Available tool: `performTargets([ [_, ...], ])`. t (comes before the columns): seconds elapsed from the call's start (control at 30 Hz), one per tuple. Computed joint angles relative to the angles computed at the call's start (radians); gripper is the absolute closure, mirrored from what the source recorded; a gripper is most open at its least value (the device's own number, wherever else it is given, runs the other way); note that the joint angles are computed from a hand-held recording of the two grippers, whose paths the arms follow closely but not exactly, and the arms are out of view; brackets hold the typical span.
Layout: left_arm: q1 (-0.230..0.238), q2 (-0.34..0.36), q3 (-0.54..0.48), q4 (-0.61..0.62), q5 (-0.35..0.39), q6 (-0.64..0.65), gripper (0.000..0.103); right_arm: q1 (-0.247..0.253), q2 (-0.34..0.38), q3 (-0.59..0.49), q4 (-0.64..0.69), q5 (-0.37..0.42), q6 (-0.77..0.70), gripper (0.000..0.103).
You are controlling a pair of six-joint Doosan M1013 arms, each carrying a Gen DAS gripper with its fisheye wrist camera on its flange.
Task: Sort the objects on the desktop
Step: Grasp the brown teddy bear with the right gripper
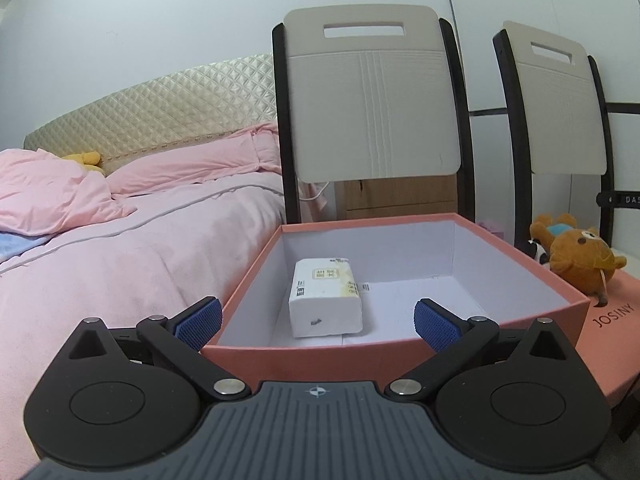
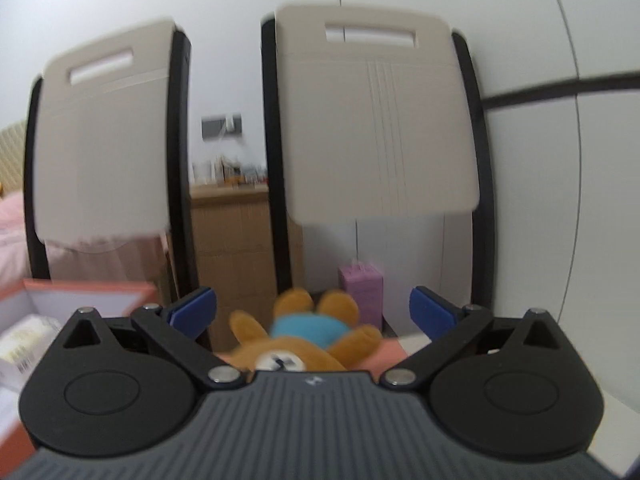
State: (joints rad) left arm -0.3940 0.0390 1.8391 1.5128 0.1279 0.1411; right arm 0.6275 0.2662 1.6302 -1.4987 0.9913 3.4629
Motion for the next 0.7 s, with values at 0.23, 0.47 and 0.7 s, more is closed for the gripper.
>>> performTargets([
  [0.23, 0.007, 0.008, -0.007, -0.325, -0.008, 0.333, 0.000, -0.031, 0.020, -0.025, 0.176, -0.152, -0.085, 0.000],
  [0.47, 0.017, 0.006, -0.012, -0.632, -0.017, 0.619, 0.000, -0.053, 0.070, -0.086, 0.324, -0.130, -0.240, 0.000],
  [0.7, 0.016, 0.007, -0.014, -0.739, -0.010, 0.721, 0.000, -0.067, 0.065, -0.075, 0.334, -0.168, -0.223, 0.002],
])
